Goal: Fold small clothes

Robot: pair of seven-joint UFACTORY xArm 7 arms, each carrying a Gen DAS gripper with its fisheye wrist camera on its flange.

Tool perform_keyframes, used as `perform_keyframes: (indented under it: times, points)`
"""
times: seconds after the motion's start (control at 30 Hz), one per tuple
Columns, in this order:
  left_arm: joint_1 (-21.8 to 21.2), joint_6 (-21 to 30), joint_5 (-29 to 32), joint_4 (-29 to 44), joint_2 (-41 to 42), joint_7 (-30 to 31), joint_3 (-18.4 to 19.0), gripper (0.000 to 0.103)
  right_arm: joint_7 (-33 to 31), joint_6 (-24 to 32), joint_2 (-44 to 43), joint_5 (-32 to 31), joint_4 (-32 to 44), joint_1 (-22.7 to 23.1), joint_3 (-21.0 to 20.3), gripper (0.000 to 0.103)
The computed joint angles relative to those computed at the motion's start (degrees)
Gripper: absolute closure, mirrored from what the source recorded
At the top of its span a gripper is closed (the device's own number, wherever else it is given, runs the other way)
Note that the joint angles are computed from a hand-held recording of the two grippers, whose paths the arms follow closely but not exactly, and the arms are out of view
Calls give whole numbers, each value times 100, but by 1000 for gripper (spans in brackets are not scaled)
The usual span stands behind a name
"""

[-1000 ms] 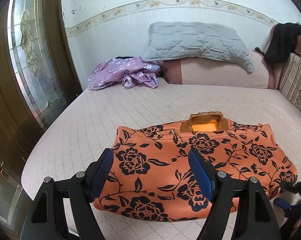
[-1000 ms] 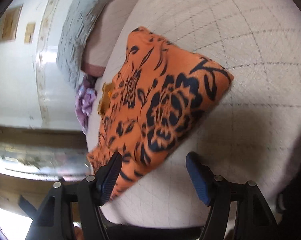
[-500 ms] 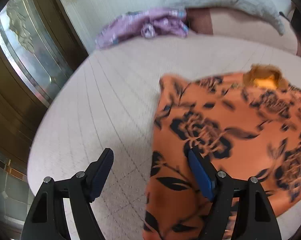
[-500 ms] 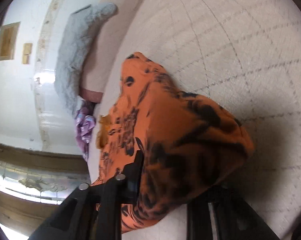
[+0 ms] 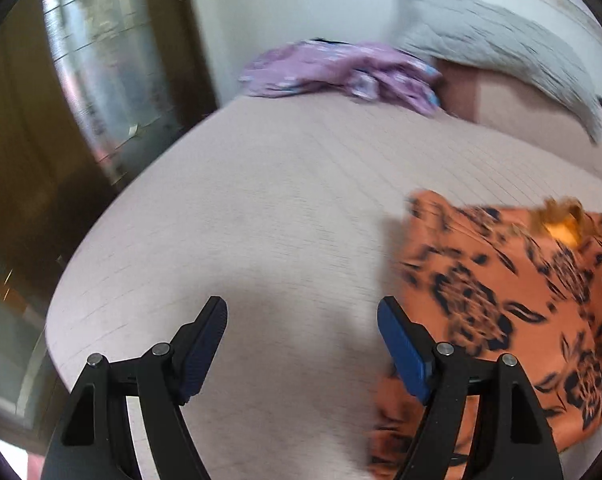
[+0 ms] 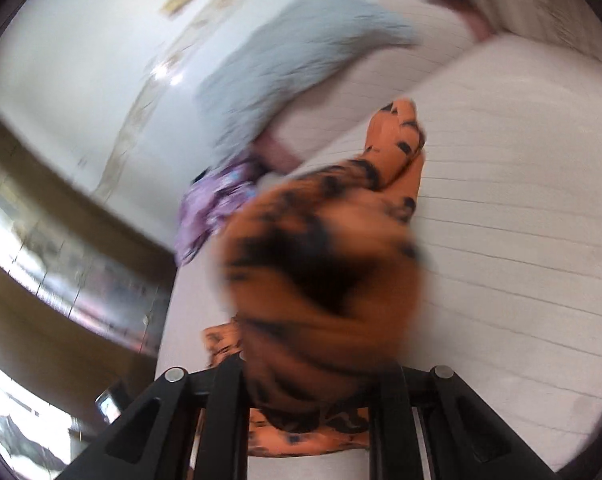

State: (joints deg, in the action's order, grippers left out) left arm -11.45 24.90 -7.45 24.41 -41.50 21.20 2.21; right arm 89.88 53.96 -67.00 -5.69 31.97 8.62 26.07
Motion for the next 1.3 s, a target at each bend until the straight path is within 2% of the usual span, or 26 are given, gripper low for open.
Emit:
perform_keyframes:
  times: [0.17,0.27,0.33,0.47,0.53,0.57,0.6,0.63,0.67,0.73,0.77,0.83,0.9,0.93,1.0,1.03,1.1,1.17,1.3]
  points:
    - [475,-67,1,252,387,-271,145,24,-100,-1386,1899,-275,886,-442,396,85]
    - [704,-67,18,394,635,-385,216,24,91,-1940,3046,-564,1326,-606,703,85]
    - [771,-9,-20,448,725,-392,304,24,218,-2372,3794,-637,1465,-522,772,84]
    - [773,60,-153,534,804,-232,458,24,314,-3230,5306,-496,1566,3,514,70]
    - [703,9,-269,506,745,-54,562,24,781,-3407,5307,-1154,1509,-233,771,65]
    - [618,-19,-373,490,707,63,642,24,816,-3628,5184,-1358,1396,-166,675,50]
    - [527,-2,-491,480,652,186,732,24,686,-4025,5086,-1322,1196,140,382,40]
    - [361,78,-685,489,562,374,902,24,317,-4519,5004,-1090,981,675,-151,28]
    - [231,154,-874,500,476,525,1030,24,-167,-4773,4832,-664,747,1034,-474,27]
    - [-115,203,-1342,474,198,903,1301,24,-616,-4757,4407,-284,481,1468,-752,27]
    - [-282,215,-1559,433,5,1105,1417,24,-709,-4640,4078,-190,315,1546,-749,27]
    - [-580,252,-1914,335,-371,1511,1627,24,-638,-4355,3378,-187,36,1267,-463,27]
    - [-869,453,-2124,204,-815,1945,1723,22,-389,-3576,2716,-197,-41,908,-62,29]
    - [-885,551,-2123,168,-908,2053,1660,22,-360,-3336,2529,-177,-90,872,-45,37]
    - [-718,649,-1906,43,-909,2069,1228,22,-301,-3174,2329,-113,-271,836,-64,52]
    - [-629,764,-1782,30,-830,2007,1051,22,-289,-3028,2208,-72,-359,868,-85,54]
    - [-466,1243,-1470,120,-474,1852,754,22,-409,-2905,2210,65,-575,1048,-260,65]
    - [-324,1601,-1263,161,-190,1722,535,21,-424,-2719,2311,249,-667,1184,-351,94]
    - [-336,1488,-1348,13,-316,1925,512,21,-527,-2886,1989,388,-1065,1363,-540,99]
